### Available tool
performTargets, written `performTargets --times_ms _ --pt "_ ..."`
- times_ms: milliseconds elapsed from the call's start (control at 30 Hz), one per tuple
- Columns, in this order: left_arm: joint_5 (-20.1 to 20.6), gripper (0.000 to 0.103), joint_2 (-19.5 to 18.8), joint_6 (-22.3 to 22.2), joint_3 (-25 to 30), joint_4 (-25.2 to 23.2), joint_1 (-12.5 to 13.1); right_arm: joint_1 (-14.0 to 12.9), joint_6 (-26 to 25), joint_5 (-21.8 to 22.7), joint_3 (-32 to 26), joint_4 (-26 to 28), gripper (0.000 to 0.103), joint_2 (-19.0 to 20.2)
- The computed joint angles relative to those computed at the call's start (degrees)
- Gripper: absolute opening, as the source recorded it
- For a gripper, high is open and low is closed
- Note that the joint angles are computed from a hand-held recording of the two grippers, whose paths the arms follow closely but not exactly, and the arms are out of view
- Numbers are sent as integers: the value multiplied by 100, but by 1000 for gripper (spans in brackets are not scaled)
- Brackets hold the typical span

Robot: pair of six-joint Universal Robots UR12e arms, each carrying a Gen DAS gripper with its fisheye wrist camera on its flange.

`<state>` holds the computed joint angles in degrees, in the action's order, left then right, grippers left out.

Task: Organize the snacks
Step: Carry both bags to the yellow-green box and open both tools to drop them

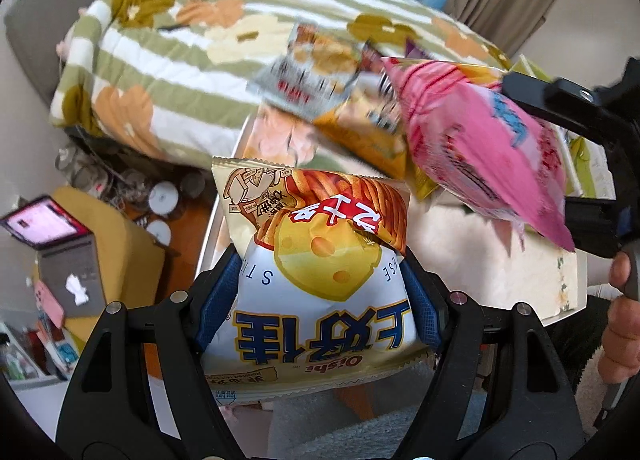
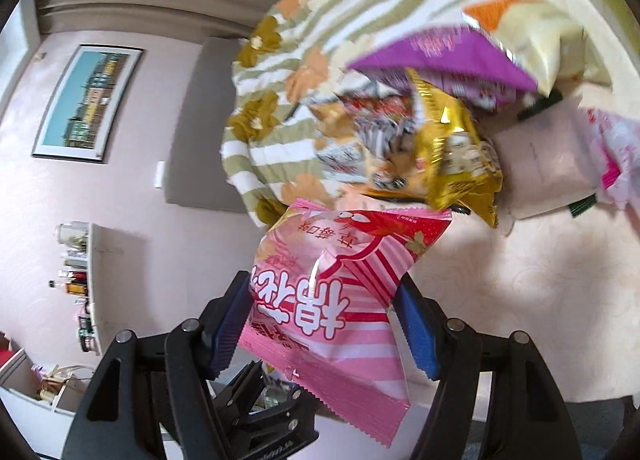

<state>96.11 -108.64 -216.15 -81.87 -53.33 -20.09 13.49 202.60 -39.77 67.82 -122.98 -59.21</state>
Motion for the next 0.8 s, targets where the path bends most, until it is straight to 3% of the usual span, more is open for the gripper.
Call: performTargets --times_ms 200,433,567,800 --pt "406 73 -175 201 555 114 -138 -124 129 79 -63 -543 66 -110" --pt "654 73 -693 562 1585 175 -358 -401 205 -183 -4 -1286 66 -280" --pt "608 73 -1165 831 2392 110 -502 -636 117 -442 94 -1504 66 -414" --pt "307 73 -2221 1037 4160 -416 -739 -1080 -484 -953 107 -1170 66 -559"
